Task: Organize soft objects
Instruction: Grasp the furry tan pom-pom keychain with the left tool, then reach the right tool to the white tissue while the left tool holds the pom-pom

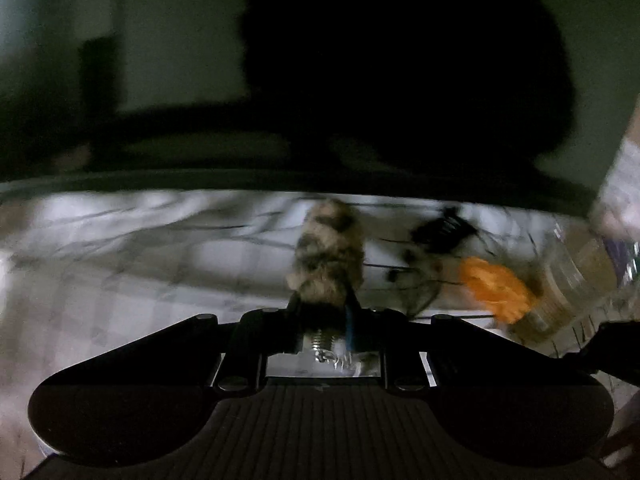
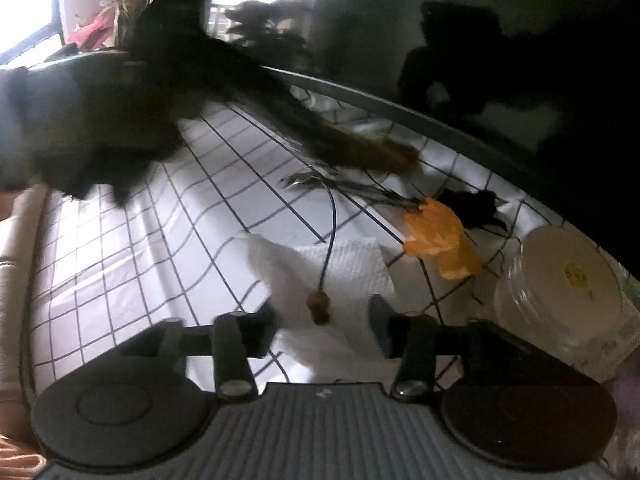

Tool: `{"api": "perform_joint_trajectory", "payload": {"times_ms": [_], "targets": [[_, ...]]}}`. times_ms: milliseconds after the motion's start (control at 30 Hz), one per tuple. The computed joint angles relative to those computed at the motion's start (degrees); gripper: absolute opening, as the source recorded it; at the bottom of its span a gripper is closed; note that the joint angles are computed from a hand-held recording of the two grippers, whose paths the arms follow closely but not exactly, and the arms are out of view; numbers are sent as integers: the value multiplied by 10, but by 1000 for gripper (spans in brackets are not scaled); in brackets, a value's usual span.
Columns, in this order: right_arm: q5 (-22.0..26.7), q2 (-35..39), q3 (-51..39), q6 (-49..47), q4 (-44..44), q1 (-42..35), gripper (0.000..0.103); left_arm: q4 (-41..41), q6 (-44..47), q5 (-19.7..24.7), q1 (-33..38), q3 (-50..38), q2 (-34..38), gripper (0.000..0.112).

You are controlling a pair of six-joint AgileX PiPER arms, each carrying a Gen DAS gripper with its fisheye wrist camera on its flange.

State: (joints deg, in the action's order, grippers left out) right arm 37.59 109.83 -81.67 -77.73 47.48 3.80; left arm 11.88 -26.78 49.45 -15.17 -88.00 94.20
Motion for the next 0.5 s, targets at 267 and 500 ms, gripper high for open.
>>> {"api": "perform_joint_trajectory", "payload": {"times_ms": [267,500], "targets": [[-34,-12,24,-21,22,12,60,66,-205,-37,48,118,-166,21],[85,-23,18,-126,115,-28,68,98,-257,-27,10,109,-182,22]]}}
